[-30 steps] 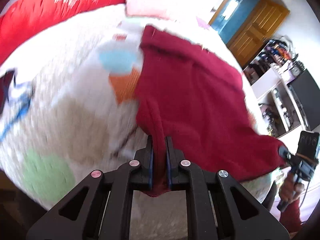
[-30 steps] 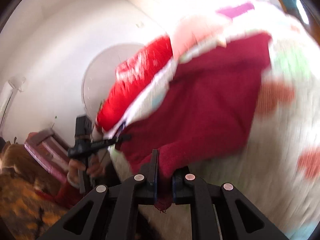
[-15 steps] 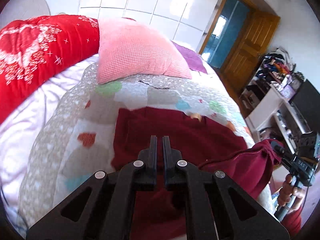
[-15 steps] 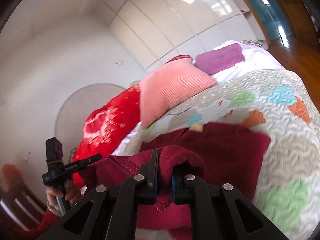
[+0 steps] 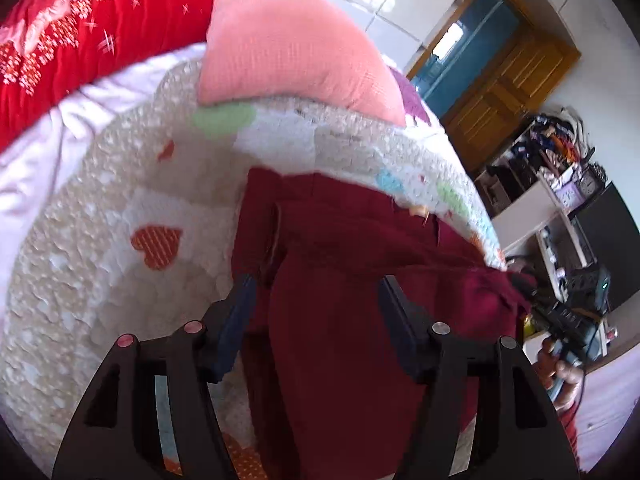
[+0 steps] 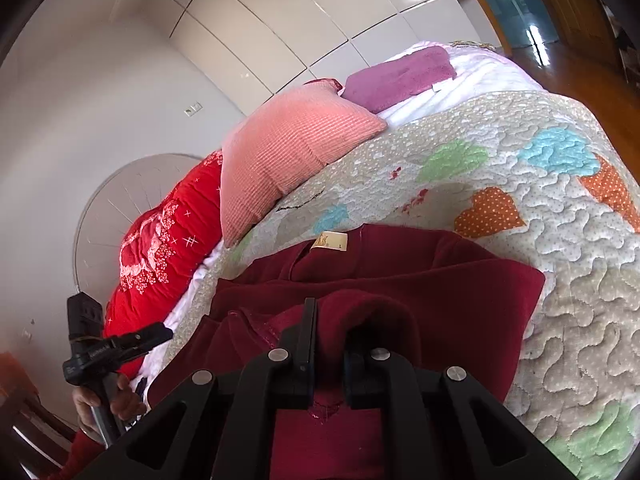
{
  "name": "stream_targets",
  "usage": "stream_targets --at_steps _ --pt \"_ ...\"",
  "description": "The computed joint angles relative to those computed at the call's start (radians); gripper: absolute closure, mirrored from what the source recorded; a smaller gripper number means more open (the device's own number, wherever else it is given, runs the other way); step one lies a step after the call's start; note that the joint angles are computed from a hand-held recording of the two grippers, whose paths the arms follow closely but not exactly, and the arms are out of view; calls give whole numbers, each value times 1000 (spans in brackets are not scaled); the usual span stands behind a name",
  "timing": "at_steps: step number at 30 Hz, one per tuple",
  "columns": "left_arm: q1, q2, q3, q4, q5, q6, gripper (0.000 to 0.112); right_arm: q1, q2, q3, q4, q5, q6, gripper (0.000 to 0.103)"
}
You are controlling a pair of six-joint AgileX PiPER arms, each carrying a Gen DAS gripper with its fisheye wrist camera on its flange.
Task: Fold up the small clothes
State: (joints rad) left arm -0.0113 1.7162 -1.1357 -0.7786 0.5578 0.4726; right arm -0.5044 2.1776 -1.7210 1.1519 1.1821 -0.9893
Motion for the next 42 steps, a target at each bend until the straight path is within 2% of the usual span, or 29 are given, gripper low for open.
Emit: stream_targets --at_steps 2,4,5,7,10,13,16,20,22,24,26,27,29,31,32,34,35,37,39,40,41,42 --pt "-29 17 -5 46 -11 -22 50 -4 -5 1 -9 7 -4 94" --pt "-65 46 -24 157 -29 -123 50 -5 -9 2 -16 7 -7 94" --pt "-75 66 -35 177 -41 -139 55 -6 -9 3 -16 8 -7 94" --pt "-97 81 -44 243 -64 -178 105 -10 -7 7 -14 9 -2 94" --pt "-105 54 -23 261 -87 -173 105 -17 -15 16 -9 13 -4 94" --pt "-124 -11 2 370 -131 -235 105 -28 -25 13 10 24 -15 94" --pt "-103 -27 -51 337 -116 -216 106 -28 -28 -15 27 20 -2 94" --pt "-131 103 -251 533 -96 -435 106 -1 24 -121 15 -26 98 94" --pt "-152 193 -351 648 -80 -555 106 25 82 -207 -19 -66 183 94" --pt "-163 298 -452 726 -54 -657 106 46 165 -331 -89 -63 308 92" --pt "-160 386 -544 725 -12 -669 105 59 264 -489 -165 -26 462 79" --pt "-153 417 -583 699 11 -642 105 51 303 -547 -155 -2 510 77" --pt "-134 441 -616 640 31 -582 103 29 312 -558 -103 19 511 71" --pt "-117 402 -576 597 -1 -519 103 19 271 -507 -91 14 468 63" --pt "-114 375 -549 590 -7 -500 103 21 212 -433 -123 -30 423 58" --pt "-104 312 -483 579 -24 -467 103 15 95 -263 -145 -159 327 57" --pt "-96 276 -440 545 -27 -420 103 5 72 -224 -127 -170 294 57" --pt "-92 216 -362 520 -24 -368 99 -8 71 -231 -138 -125 289 57" --pt "-89 153 -261 477 -51 -314 99 15 60 -214 -191 -130 257 57" --pt "-84 125 -213 435 -57 -272 99 46 50 -199 -266 -161 254 61" --pt "-79 99 -164 391 -65 -228 99 78 46 -185 -355 -206 292 68" --pt "-73 74 -121 358 -68 -193 99 102 51 -181 -450 -235 357 71"
